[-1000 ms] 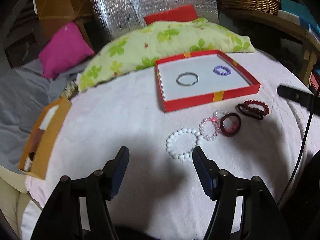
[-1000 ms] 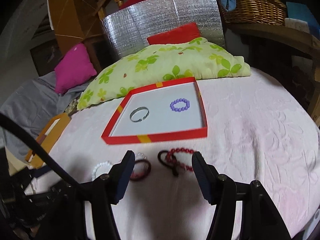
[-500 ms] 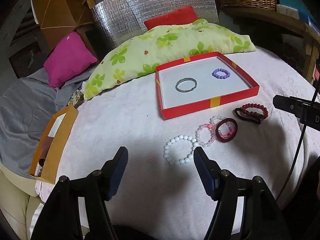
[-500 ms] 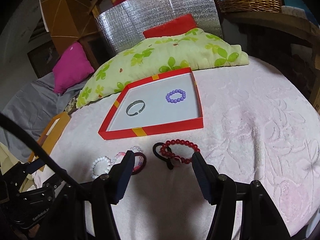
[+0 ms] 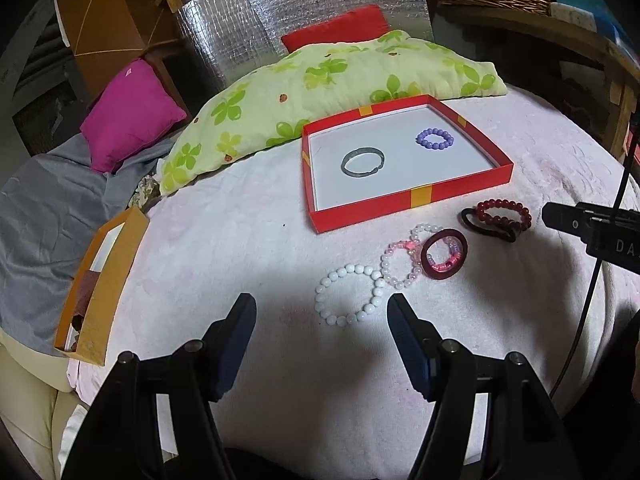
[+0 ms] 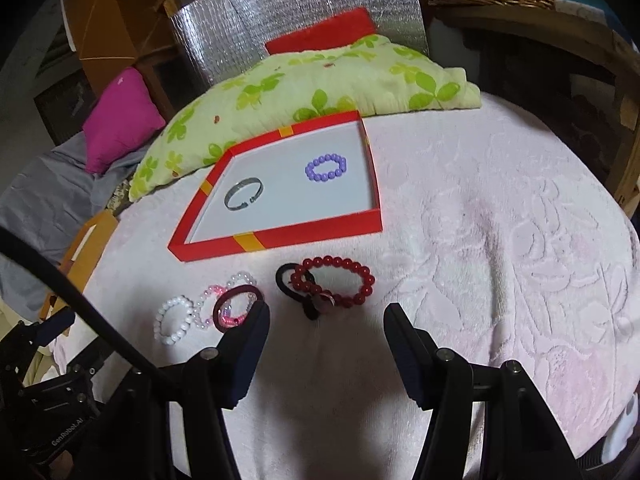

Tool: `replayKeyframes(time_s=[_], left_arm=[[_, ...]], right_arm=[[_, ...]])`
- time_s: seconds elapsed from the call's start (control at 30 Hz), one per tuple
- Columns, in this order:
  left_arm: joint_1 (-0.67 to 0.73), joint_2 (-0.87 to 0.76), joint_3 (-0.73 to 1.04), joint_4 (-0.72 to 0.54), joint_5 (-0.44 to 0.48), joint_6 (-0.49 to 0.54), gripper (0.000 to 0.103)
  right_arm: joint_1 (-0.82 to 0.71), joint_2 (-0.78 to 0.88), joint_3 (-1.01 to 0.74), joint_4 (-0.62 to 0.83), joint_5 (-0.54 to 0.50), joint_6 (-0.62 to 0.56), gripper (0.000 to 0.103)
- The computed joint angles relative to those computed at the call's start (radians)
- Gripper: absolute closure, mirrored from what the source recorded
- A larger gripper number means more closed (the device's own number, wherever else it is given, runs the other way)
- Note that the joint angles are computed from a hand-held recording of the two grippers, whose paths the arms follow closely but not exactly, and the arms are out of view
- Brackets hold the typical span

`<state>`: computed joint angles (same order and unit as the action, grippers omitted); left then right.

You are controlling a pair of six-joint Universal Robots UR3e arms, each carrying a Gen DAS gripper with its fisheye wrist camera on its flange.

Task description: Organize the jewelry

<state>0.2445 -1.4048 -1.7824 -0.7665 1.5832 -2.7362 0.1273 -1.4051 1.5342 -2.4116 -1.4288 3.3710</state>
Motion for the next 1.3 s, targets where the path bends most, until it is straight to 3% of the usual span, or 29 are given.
replayKeyframes(time_s=[0.6,1.3], left_arm=[[0.057,-0.040,0.013,-0.021,-0.047,-0.001,0.034],[0.061,-0.038,0.005,-0.021,-0.053,-0.005,0.034]], right_arm=[[0.055,0.092,-0.105,0.098,-0.044,-0.011,0.039],[0.055,0.076,-0.086,0.075,-0.045,-0.018,0.038]])
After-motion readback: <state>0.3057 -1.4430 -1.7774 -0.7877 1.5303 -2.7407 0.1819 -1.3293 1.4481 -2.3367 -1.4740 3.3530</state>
